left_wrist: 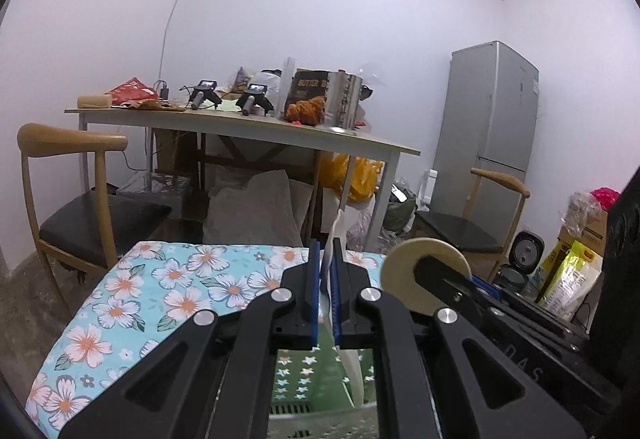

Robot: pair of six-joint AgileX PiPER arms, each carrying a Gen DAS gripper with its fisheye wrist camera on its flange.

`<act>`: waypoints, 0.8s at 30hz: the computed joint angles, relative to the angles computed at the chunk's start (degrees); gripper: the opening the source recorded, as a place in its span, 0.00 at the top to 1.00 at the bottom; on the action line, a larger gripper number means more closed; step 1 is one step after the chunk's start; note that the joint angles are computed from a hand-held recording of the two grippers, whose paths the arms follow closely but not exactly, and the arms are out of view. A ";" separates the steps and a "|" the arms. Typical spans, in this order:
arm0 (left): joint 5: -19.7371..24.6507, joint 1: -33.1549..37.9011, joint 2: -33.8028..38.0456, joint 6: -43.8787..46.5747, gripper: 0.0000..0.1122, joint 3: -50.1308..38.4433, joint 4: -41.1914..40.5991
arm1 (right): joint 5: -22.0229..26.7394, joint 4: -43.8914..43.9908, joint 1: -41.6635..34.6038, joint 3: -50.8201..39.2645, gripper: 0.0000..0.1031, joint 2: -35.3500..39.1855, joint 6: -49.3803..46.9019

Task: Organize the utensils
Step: 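Lower the cream ladle handle-first into the green caddy with the right tool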

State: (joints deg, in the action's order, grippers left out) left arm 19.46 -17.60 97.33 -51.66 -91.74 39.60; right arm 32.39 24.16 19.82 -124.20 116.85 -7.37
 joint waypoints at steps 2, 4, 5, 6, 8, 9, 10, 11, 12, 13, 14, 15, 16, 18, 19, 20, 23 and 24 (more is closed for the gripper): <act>-0.17 -0.17 -0.29 0.36 0.96 0.42 0.05 | 0.18 0.55 -0.22 0.09 0.87 -0.07 -0.31; -0.69 0.05 -0.64 1.98 0.96 0.90 -1.68 | 0.85 1.60 -0.72 -0.50 0.87 0.26 -0.82; -0.89 0.18 -0.86 2.68 0.96 1.19 -2.70 | 0.85 1.63 -0.86 -0.44 0.87 0.22 -0.70; -1.19 0.46 -0.96 4.43 0.96 1.31 -4.69 | 0.75 1.62 -1.02 -0.19 0.87 0.07 -0.64; -1.58 0.83 -1.23 7.23 0.96 1.74 -7.82 | 1.29 1.53 -1.31 -0.93 0.87 0.43 -0.44; -1.80 1.15 -1.36 9.72 0.96 1.93 -10.46 | 1.33 1.49 -1.37 -0.99 0.87 0.46 -0.30; -2.17 1.60 -1.49 13.01 0.96 2.15 -13.91 | 1.21 1.78 -1.47 -0.66 0.87 0.30 -0.38; -2.16 1.70 -1.49 14.01 0.96 2.17 -15.07 | 1.23 1.98 -1.55 -0.61 0.87 0.27 -0.40; -2.20 1.79 -1.62 14.02 0.96 2.42 -15.11 | 1.18 2.27 -1.64 -0.44 0.87 0.17 -0.54; -2.29 1.95 -1.75 14.20 0.96 2.67 -15.37 | 1.08 2.51 -1.71 -0.27 0.87 0.06 -0.73; -2.42 2.31 -1.86 15.30 0.96 2.86 -16.56 | 0.93 2.70 -1.75 -0.07 0.87 -0.08 -0.95; -2.48 2.56 -1.96 16.49 0.96 2.93 -17.76 | 0.97 2.87 -1.76 -0.02 0.87 -0.14 -1.20; -2.68 2.90 -2.11 18.58 0.96 3.09 -19.77 | 0.88 2.99 -1.76 0.35 0.87 -0.36 -1.50; -2.94 3.03 -2.49 18.37 0.96 3.72 -19.33 | 0.93 3.11 -1.75 0.57 0.87 -0.44 -1.94; -3.07 3.08 -2.72 18.40 0.96 4.10 -19.20 | 1.25 3.26 -1.78 0.32 0.87 -0.31 -2.20; -3.28 3.10 -2.99 19.24 0.96 4.60 -19.73 | 1.43 3.54 -1.79 0.45 0.87 -0.37 -2.63; -3.04 2.68 -3.42 18.29 0.96 5.17 -17.37 | 2.48 3.75 -1.80 -0.74 0.87 0.31 -2.87; -2.97 2.65 -3.56 18.74 0.96 5.33 -17.56 | 2.79 3.32 -1.68 -1.29 0.87 0.58 -2.59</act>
